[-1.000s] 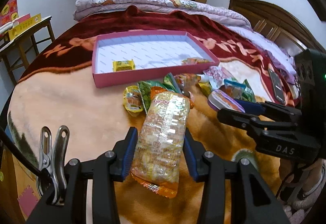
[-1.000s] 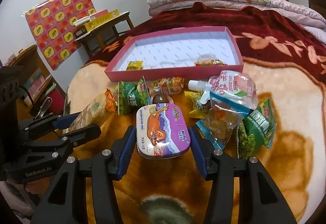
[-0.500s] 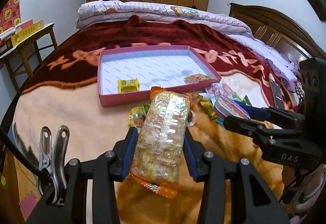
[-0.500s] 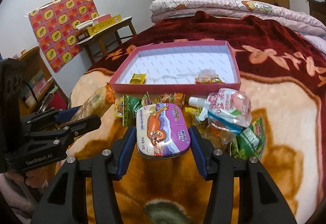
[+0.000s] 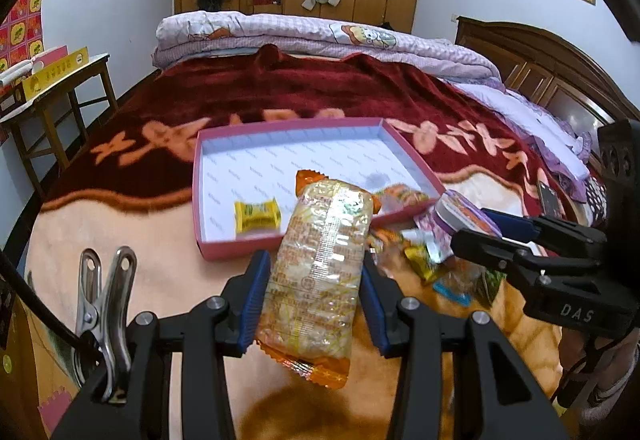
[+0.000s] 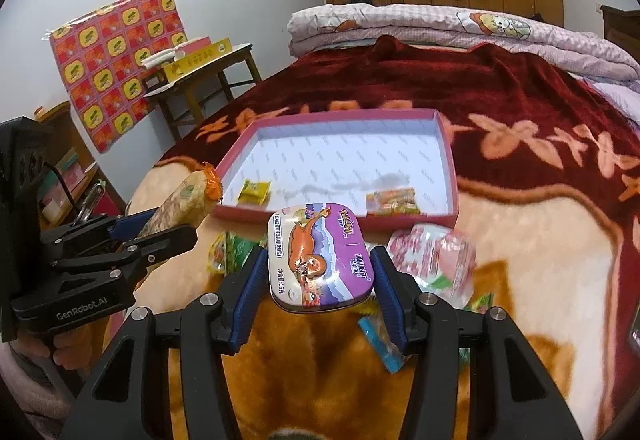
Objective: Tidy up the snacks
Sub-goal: 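Lift the cracker bag and the purple tin toward the pink tray with both tools, then lower the cracker bag and purple tin into the pink tray with both tools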
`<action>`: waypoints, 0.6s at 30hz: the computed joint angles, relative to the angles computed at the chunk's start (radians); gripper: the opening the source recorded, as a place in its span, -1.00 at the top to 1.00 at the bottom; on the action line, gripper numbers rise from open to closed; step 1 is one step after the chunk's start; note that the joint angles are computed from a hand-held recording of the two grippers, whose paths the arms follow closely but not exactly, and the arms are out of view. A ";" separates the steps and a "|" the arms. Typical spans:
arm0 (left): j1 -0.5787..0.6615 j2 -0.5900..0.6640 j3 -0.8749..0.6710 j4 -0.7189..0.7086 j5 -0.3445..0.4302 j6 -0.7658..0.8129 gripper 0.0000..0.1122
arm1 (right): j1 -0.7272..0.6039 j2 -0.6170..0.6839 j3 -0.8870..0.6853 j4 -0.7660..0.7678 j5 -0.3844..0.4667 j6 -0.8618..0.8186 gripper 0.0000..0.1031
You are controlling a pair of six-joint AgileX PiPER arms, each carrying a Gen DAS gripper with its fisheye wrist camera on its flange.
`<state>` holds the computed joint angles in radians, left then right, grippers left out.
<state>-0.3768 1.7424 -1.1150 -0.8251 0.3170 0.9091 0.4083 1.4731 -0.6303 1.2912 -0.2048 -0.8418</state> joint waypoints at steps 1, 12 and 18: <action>-0.002 0.009 -0.018 0.016 0.001 -0.021 0.18 | -0.006 0.001 -0.010 0.024 0.001 -0.034 -0.03; -0.021 0.086 -0.170 0.136 0.010 -0.162 0.18 | -0.083 0.027 -0.116 0.289 0.027 -0.372 -0.03; -0.032 0.143 -0.249 0.209 0.026 -0.249 0.18 | -0.129 0.068 -0.172 0.420 0.058 -0.527 -0.03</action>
